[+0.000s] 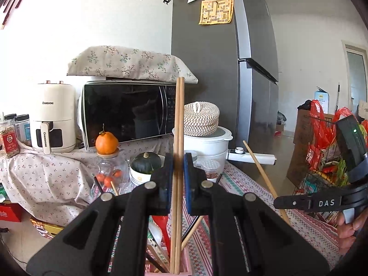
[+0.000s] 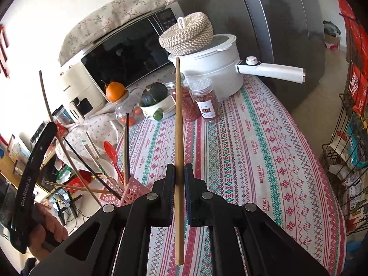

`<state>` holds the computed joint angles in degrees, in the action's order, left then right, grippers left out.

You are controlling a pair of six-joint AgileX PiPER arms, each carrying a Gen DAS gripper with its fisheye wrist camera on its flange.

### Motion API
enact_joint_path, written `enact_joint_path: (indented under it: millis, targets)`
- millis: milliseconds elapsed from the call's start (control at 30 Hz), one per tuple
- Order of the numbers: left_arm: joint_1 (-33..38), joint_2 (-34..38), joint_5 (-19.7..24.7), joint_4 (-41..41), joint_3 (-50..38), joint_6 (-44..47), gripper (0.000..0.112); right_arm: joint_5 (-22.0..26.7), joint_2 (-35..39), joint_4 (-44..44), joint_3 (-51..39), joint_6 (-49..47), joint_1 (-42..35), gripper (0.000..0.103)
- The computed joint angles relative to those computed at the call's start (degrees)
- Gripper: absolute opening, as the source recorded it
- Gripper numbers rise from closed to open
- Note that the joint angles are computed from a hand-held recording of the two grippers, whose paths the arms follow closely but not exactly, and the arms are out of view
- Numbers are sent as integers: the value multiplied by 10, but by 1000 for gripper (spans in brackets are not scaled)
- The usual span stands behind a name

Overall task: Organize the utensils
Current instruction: 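Drop the wooden chopsticks into the pink basket from both grippers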

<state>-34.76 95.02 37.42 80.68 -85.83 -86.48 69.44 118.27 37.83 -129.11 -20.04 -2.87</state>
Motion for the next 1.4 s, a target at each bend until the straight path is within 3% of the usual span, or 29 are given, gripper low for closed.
enact_joint_path:
  millis: [200, 333, 667, 833, 933, 1167, 1200, 1233, 1400]
  targets:
    - [10, 30, 4, 32, -9, -50, 10, -23, -14, 5, 25, -9, 6, 8]
    - [12, 46, 6, 11, -10, -28, 10, -38, -21, 11, 40, -19, 6, 8]
    - [17, -4, -20, -184, 20, 122, 10, -78, -47, 51, 89, -60, 9, 8]
    - [7, -54, -5, -284, 36, 199, 10, -109, -78, 101, 138, -102, 15, 8]
    - [2, -83, 21, -350, 39, 246, 19, -129, -101, 144, 176, -140, 20, 8]
    - [13, -135, 98, -487, 56, 346, 54, -187, -154, 216, 263, -217, 53, 8]
    - [22, -140, 109, -515, 57, 370, 64, -202, -162, 224, 278, -225, 61, 8]
    - [34, -142, 123, -548, 54, 400, 67, -218, -168, 230, 289, -232, 72, 8]
    - [91, -140, 186, -637, 54, 503, 77, -325, -188, 259, 349, -267, 135, 8]
